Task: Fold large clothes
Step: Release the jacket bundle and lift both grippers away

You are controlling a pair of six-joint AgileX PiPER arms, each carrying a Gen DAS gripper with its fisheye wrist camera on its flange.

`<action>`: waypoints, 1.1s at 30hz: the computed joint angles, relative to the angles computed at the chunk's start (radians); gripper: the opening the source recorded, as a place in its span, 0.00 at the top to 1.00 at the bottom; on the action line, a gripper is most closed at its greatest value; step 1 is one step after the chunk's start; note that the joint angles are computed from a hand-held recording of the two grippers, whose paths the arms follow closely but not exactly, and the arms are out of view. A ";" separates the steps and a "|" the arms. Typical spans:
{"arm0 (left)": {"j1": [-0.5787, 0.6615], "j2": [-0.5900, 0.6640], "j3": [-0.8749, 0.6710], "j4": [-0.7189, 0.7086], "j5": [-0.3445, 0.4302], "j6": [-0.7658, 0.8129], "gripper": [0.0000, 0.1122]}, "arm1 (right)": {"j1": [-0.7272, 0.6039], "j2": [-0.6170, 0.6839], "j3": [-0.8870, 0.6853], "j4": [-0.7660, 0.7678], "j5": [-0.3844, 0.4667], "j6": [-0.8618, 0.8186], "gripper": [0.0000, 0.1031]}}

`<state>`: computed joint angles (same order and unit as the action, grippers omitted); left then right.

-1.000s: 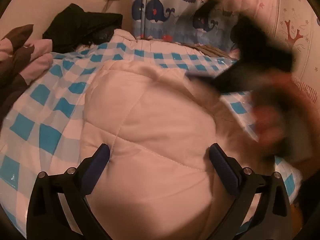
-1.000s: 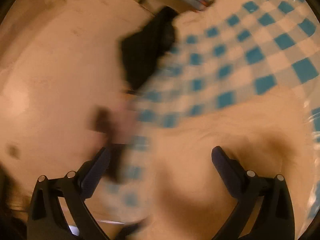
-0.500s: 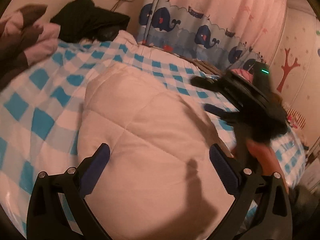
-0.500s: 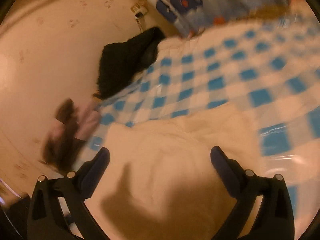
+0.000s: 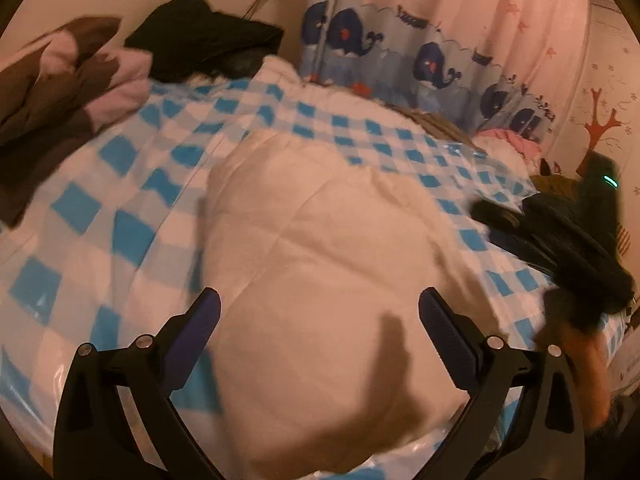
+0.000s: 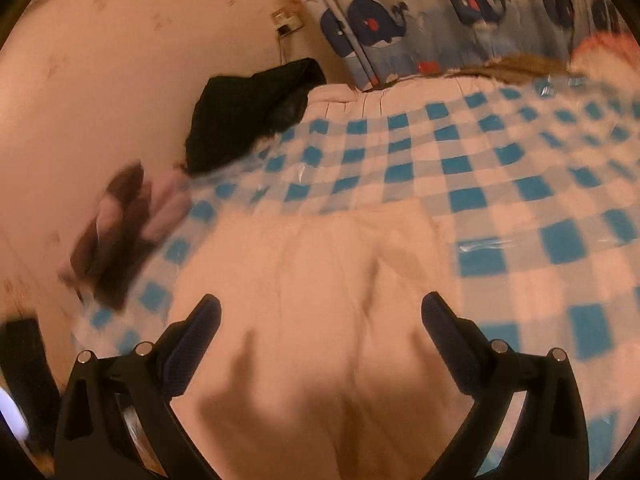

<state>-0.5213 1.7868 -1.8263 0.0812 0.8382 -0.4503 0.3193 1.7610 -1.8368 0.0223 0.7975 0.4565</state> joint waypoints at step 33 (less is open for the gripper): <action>-0.196 -0.208 0.056 0.359 0.336 -0.103 0.15 | 0.200 -0.220 0.054 -0.075 0.245 0.099 0.07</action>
<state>-0.7171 1.5787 -1.7700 0.4402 1.1739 -0.5535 0.5188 1.5410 -1.7824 -0.0530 1.0425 0.5553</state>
